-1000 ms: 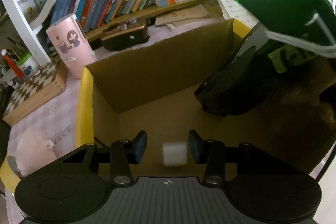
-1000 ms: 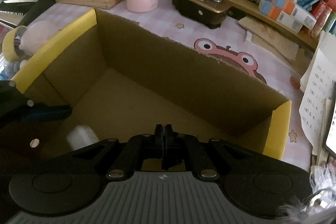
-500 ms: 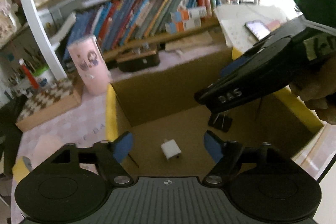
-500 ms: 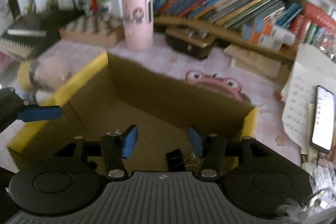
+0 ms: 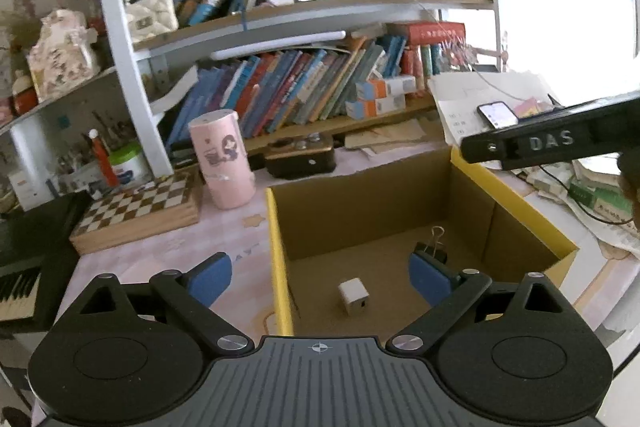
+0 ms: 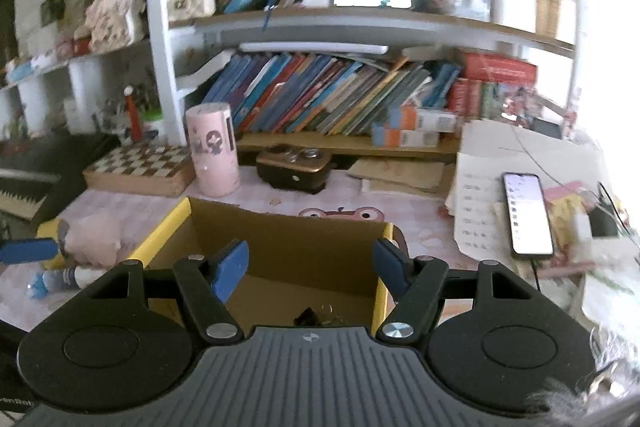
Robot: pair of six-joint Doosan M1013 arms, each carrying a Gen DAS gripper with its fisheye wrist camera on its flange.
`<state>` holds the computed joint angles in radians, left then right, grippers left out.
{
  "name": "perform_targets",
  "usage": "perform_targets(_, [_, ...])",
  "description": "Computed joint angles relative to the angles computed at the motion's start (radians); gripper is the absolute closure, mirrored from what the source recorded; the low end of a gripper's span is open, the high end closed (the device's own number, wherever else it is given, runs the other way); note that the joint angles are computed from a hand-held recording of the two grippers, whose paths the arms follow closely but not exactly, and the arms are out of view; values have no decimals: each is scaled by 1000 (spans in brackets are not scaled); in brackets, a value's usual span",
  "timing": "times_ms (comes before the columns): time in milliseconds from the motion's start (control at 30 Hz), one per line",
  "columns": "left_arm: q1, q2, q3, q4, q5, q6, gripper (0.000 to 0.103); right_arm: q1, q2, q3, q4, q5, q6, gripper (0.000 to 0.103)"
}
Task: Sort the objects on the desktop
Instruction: 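Withdraw both tools from the box back toward the remaining objects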
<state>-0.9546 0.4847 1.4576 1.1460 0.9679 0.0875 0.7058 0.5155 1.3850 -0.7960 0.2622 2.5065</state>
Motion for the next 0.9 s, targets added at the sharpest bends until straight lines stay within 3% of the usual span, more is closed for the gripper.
perform_targets(200, [-27, -29, 55, 45, 31, -73, 6, 37, -38, 75, -271, 68, 364, 36])
perform_targets(333, [-40, -43, 86, 42, 51, -102, 5, 67, -55, 117, -360, 128, 505, 36])
perform_targets(900, [-106, -114, 227, -10, 71, -187, 5, 201, -85, 203, -297, 310, 560, 34])
